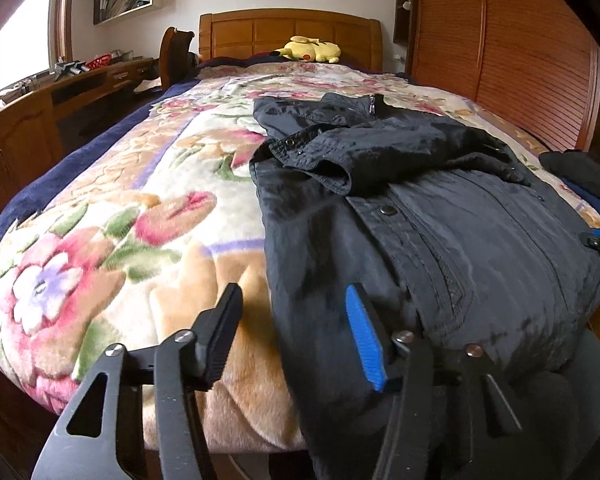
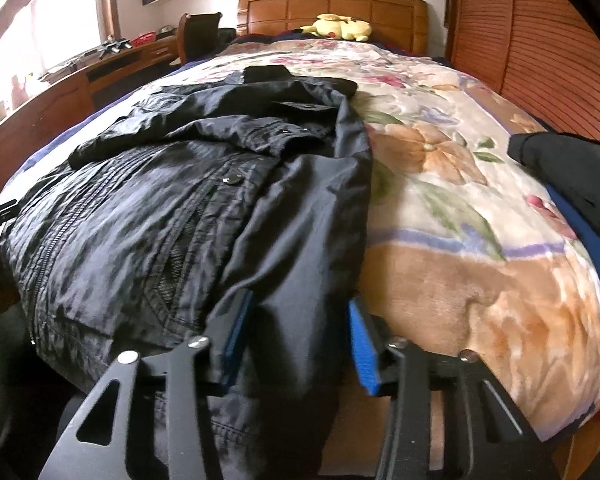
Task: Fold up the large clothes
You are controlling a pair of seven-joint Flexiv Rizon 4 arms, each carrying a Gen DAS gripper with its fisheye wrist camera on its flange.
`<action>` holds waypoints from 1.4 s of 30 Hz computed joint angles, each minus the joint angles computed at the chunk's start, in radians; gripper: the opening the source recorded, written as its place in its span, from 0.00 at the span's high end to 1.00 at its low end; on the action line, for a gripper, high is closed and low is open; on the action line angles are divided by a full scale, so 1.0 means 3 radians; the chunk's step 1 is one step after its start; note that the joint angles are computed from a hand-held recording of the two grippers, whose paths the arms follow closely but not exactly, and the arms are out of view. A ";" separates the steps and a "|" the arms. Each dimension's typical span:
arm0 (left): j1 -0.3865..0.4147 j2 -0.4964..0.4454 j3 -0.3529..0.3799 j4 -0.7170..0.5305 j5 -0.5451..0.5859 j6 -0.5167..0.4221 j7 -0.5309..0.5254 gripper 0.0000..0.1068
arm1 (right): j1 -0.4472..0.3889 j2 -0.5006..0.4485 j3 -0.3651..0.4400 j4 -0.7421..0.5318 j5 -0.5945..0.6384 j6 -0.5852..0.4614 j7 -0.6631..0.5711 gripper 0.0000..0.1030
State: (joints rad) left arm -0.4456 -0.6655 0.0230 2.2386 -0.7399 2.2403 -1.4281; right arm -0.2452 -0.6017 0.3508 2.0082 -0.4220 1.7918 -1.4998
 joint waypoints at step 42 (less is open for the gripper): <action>-0.0093 0.0474 -0.0228 0.0145 0.0005 0.0746 0.0329 0.97 | 0.0541 0.0538 -0.0831 0.0778 -0.0396 0.1649 0.0496 0.95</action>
